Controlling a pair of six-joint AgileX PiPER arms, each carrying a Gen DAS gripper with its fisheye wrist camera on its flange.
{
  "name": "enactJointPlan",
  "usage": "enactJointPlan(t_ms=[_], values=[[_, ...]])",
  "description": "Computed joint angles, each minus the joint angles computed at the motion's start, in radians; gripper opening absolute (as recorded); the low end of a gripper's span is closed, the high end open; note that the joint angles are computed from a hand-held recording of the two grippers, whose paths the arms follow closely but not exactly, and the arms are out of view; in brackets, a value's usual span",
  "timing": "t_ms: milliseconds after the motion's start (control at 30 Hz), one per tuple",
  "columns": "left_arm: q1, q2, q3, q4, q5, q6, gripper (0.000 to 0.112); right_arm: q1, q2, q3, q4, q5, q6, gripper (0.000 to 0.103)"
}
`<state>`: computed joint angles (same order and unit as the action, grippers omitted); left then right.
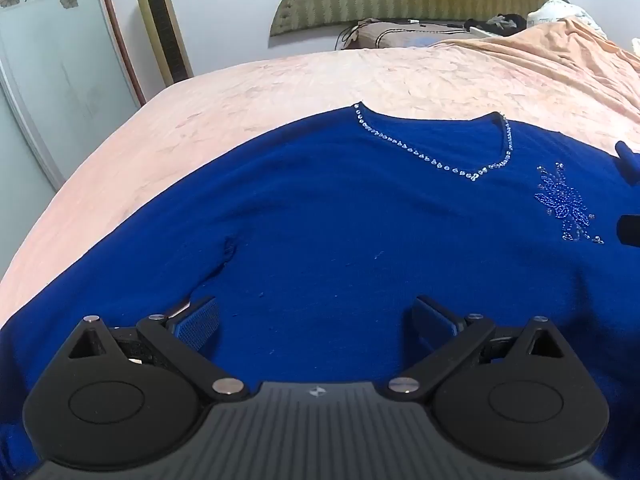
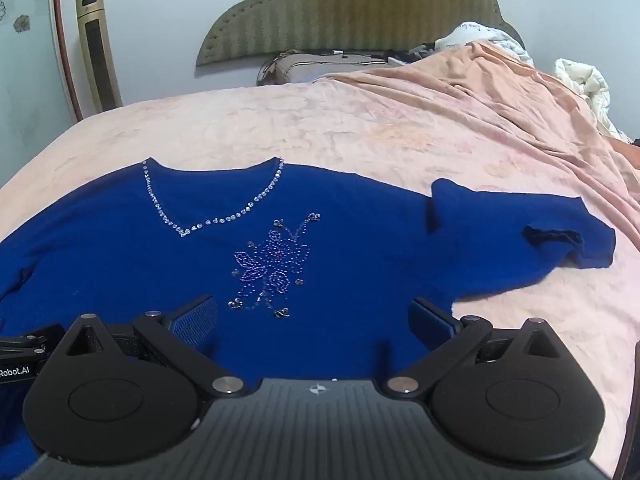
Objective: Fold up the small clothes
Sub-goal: 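Move the right tool toward the blue sweater's sleeve cuff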
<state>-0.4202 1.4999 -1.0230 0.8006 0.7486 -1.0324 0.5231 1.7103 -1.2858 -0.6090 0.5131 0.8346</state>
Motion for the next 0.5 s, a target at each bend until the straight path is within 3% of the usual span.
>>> enactJointPlan(t_ms=[333, 500], values=[[-0.053, 0.023, -0.041, 0.038, 0.073, -0.039, 0.103, -0.006, -0.004, 0.022, -0.003, -0.016, 0.005, 0.103], [-0.031, 0.023, -0.032, 0.025, 0.028, -0.024, 0.103, -0.007, 0.018, 0.011, -0.043, -0.009, 0.043, 0.103]])
